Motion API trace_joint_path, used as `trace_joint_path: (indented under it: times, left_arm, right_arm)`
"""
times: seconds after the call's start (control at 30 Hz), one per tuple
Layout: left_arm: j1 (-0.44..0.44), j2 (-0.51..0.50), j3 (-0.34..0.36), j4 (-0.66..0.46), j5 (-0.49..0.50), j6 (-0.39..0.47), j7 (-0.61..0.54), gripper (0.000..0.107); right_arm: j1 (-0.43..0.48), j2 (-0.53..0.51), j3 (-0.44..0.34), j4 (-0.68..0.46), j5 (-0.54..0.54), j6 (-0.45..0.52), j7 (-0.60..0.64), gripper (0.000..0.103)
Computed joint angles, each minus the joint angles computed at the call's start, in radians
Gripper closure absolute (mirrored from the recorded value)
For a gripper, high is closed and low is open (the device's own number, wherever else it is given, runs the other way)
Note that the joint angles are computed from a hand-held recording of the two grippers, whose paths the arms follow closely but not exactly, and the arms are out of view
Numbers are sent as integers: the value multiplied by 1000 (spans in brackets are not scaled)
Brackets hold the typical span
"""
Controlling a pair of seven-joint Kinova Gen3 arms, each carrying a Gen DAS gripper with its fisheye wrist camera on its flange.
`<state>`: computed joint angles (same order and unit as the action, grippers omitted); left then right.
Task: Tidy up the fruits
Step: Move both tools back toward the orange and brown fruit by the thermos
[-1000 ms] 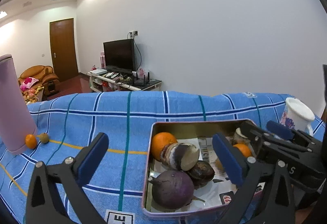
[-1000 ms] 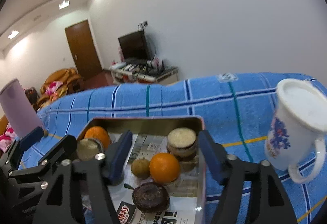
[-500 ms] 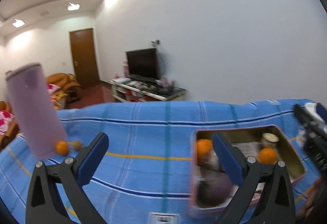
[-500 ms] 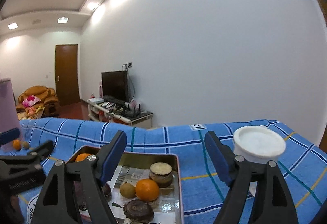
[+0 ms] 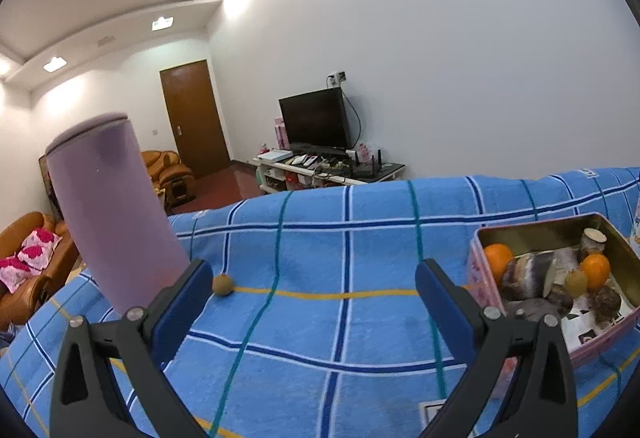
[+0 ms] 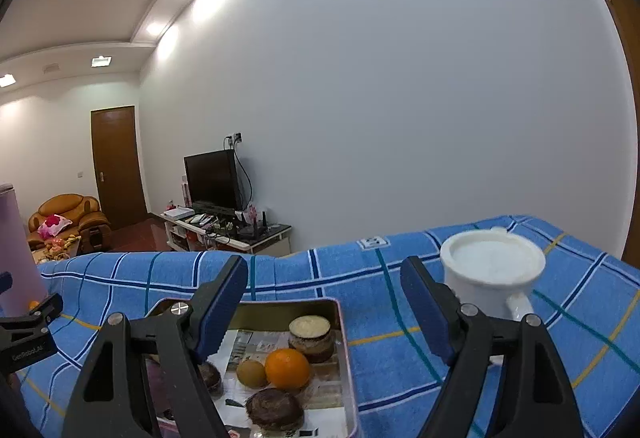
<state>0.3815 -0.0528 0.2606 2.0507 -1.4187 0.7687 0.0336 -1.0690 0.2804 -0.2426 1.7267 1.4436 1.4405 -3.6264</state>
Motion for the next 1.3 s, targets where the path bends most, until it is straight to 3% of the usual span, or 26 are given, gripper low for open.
trace_joint_path:
  times: [0.33,0.77,1.0,1.3]
  left_arm:
    - [-17,-21,-5,38,-53,-4,15,4]
    - [-140,-81,-55,44,50,-157,-111,4]
    - [-231,-89,-72,59,44,-218,-131,4]
    - [-350,-78,-126,28,204,-268,-327,4]
  right_arm:
    - [9,14,5,-63,-82,-67,-2,23]
    - [-46,118,73,-242,-126,-161,134,23]
    - [-82,195,130,-365,-149,-249,206,23]
    - [-101,322,193,-590,-246,-373,423,23]
